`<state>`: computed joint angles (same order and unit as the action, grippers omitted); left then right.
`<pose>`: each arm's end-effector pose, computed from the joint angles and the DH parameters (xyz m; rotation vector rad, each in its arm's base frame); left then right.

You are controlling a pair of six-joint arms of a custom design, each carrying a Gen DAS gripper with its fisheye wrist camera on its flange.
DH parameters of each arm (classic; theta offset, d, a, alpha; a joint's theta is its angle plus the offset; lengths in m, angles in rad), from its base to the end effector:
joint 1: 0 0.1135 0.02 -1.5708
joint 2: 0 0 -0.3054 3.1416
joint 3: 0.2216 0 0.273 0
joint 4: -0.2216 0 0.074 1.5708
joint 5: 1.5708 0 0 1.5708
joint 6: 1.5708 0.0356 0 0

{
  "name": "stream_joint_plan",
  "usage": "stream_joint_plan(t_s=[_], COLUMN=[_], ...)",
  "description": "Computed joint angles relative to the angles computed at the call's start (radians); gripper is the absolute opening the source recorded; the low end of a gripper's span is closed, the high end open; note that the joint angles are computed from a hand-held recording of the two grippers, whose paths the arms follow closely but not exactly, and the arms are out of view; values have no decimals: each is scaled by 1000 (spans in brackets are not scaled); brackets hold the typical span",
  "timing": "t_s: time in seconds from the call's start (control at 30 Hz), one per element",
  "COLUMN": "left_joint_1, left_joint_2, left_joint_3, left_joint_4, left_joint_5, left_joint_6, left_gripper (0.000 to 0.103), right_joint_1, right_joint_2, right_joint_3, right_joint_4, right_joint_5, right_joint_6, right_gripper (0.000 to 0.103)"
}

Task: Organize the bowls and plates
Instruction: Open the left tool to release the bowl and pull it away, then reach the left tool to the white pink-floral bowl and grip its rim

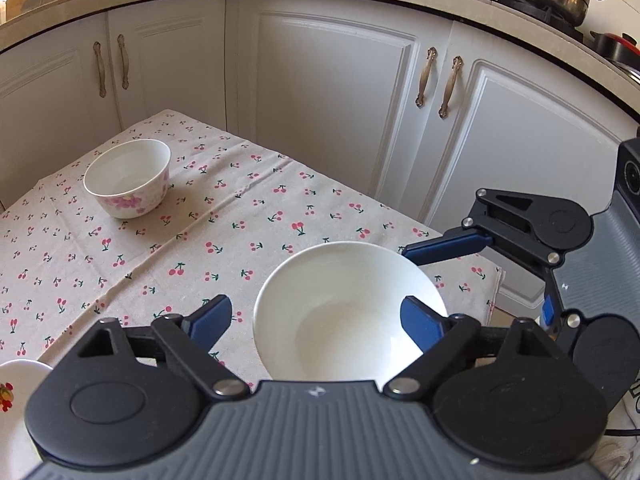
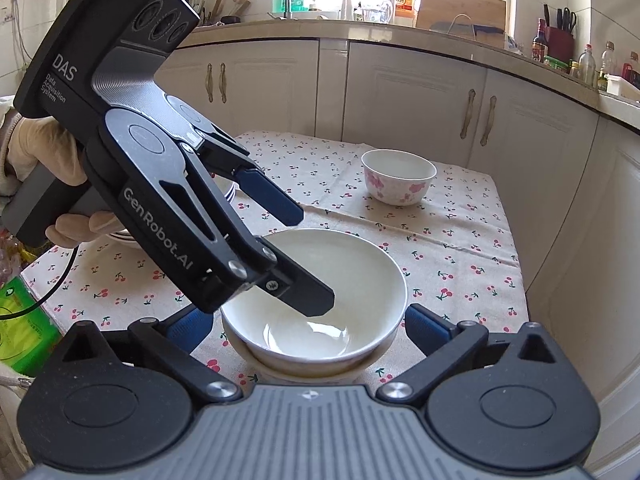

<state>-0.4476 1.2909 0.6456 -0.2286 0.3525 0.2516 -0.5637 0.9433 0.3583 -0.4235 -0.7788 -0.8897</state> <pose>0.2231 -0.1208 0.2124 0.9817 2.2328 -0.5179 0.1392 -0.0584 0.1796 -0.6180 2.1415 0.2541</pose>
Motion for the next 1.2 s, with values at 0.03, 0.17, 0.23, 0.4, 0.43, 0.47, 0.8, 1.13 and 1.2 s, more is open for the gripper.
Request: stream_joint_plan(t_s=[0.03,0.17,0.23,0.4,0.43,0.47,0.8,1.13,1.2], left_joint_1=[3,24,32,60,67,76,164,225,227], left_joint_2=[-5,-27,-38,-47,-42,-35,133,425,472], left_joint_3=[1,5,7,31,41,52,200,442,484], left_joint_4=[-2,-10,-12,-13,-15,-16,15,16,11], left_joint_5=[-1,11,9,15,16,16,23,-1,-11], left_joint_6=[0,1,4,6,5,6,21,17,12], left_gripper=[91,92,92,93,93,93,95,95,95], right_joint_1=[0,0,-3,6,12,23,113,256,272], right_joint_2=[-1,-6,-22,-49,-44,-27,299,639,699], right_joint_3=[1,16,22,50,58,75,279,443,487], right_joint_4=[-3,-28,-33,-14,3,21,185,356,361], right_joint_5=[0,2,-6,-15,-11,-3,53,167,155], right_joint_6=[-1,-5,-8,-36,-32,-26,26,47,31], right_gripper=[103,103,103,103,103,103,103,103,103])
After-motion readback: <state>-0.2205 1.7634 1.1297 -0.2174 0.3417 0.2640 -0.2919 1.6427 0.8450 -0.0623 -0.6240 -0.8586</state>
